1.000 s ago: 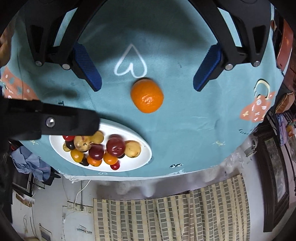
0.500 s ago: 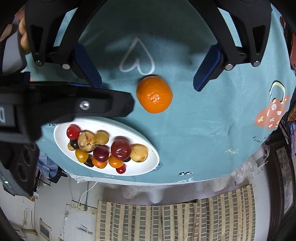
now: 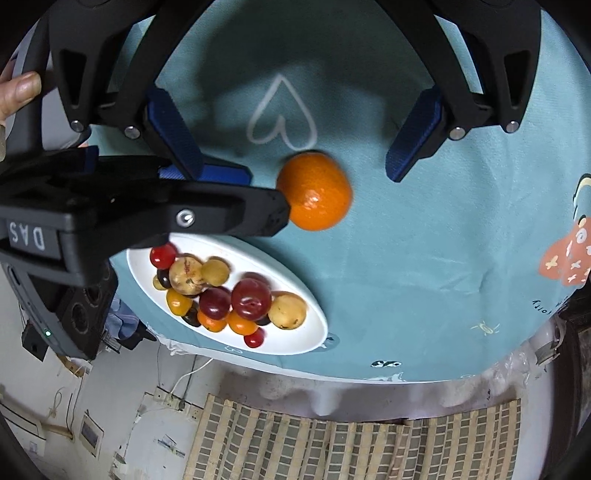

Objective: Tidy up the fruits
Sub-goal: 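Close the left tool on the last tangerine while the right tool clamps it too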

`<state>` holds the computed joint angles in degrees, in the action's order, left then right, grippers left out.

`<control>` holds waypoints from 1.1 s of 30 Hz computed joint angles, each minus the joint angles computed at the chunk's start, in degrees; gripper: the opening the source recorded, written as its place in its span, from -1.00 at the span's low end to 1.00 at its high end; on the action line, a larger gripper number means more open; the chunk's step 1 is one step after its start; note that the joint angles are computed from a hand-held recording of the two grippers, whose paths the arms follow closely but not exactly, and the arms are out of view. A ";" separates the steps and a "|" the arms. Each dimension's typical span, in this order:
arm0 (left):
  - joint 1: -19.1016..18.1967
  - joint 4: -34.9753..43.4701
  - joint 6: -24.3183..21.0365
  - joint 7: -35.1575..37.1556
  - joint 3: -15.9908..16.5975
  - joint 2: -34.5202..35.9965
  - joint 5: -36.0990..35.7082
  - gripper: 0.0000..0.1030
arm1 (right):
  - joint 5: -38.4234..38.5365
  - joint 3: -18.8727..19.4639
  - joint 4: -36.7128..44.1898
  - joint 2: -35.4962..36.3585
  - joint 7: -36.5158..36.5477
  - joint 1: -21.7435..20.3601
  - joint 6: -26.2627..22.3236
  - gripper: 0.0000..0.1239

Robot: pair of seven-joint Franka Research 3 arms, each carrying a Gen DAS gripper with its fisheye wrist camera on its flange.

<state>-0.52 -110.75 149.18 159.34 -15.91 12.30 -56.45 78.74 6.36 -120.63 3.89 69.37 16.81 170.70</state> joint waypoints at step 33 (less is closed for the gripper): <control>1.87 4.41 -4.15 -1.80 -2.00 3.54 4.76 -0.11 | 2.10 0.97 2.22 2.45 -8.01 -0.79 0.01 -0.23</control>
<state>1.35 -106.34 145.03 157.54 -17.91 15.84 -51.69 80.84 7.33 -118.41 6.34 61.36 16.02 170.72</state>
